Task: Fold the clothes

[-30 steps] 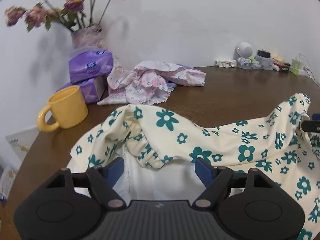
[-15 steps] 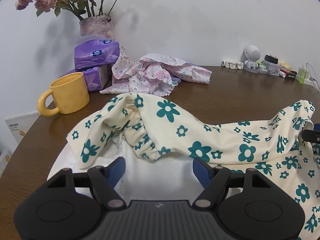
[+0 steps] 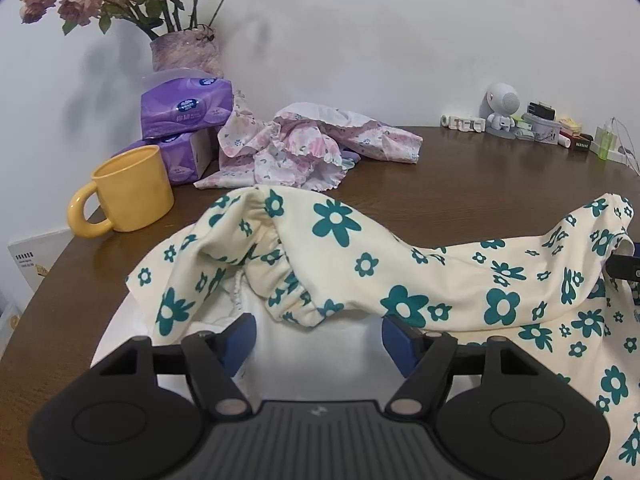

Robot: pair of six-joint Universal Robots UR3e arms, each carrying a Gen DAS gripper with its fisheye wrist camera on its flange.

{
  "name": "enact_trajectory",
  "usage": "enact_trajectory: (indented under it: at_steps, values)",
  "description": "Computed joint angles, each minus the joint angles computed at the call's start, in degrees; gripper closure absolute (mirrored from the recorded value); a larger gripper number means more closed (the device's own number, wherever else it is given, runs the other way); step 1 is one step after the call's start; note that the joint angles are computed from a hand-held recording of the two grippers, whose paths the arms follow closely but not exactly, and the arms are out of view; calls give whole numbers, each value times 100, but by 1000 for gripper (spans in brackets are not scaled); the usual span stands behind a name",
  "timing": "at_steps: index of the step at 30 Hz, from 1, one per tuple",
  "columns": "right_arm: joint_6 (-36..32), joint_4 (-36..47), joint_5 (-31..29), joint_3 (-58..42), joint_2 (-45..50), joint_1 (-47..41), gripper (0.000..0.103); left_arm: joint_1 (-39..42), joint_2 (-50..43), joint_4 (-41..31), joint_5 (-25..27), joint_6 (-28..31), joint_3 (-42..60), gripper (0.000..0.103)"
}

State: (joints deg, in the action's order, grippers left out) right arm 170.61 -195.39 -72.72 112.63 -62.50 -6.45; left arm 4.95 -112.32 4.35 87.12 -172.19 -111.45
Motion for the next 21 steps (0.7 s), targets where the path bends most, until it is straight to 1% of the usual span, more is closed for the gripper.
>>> enact_trajectory:
  at_steps: [4, 6, 7, 8, 9, 10, 11, 12, 13, 14, 15, 17, 21]
  values:
    - [-21, 10, -50, -90, 76, 45, 48, -16, -123, -64, 55, 137, 188, 36]
    - [-14, 0, -82, -135, 108, 59, 51, -38, -178, -85, 118, 282, 292, 43]
    - [-27, 11, -82, -161, 118, 61, 53, -40, -205, -109, 121, 359, 346, 44]
    - [-40, 22, -82, -188, 127, 62, 56, -24, -235, -159, 91, 442, 410, 48]
    - [-49, 39, -78, -225, 141, 60, 58, -8, -266, -209, 62, 525, 474, 56]
    - [-54, 59, -71, -268, 157, 56, 64, 7, -296, -261, 33, 608, 540, 62]
    - [-59, 79, -65, -310, 174, 52, 69, 26, -326, -322, 1, 676, 604, 77]
    - [-58, 89, -51, -339, 188, 42, 71, 62, -343, -391, -64, 707, 651, 88]
    - [-51, 91, -27, -352, 199, 26, 76, 114, -335, -417, -182, 733, 650, 90]
    - [-48, 89, 3, -357, 208, 8, 86, 165, -312, -419, -297, 741, 626, 91]
    - [-42, 98, 42, -360, 211, -15, 90, 212, -284, -418, -405, 748, 601, 93]
    - [-54, 133, 192, -355, 173, -93, 99, 292, -207, -413, -584, 743, 551, 93]
    - [-93, 201, 439, -386, 43, -221, 101, 447, -18, -609, -902, 699, 585, 93]
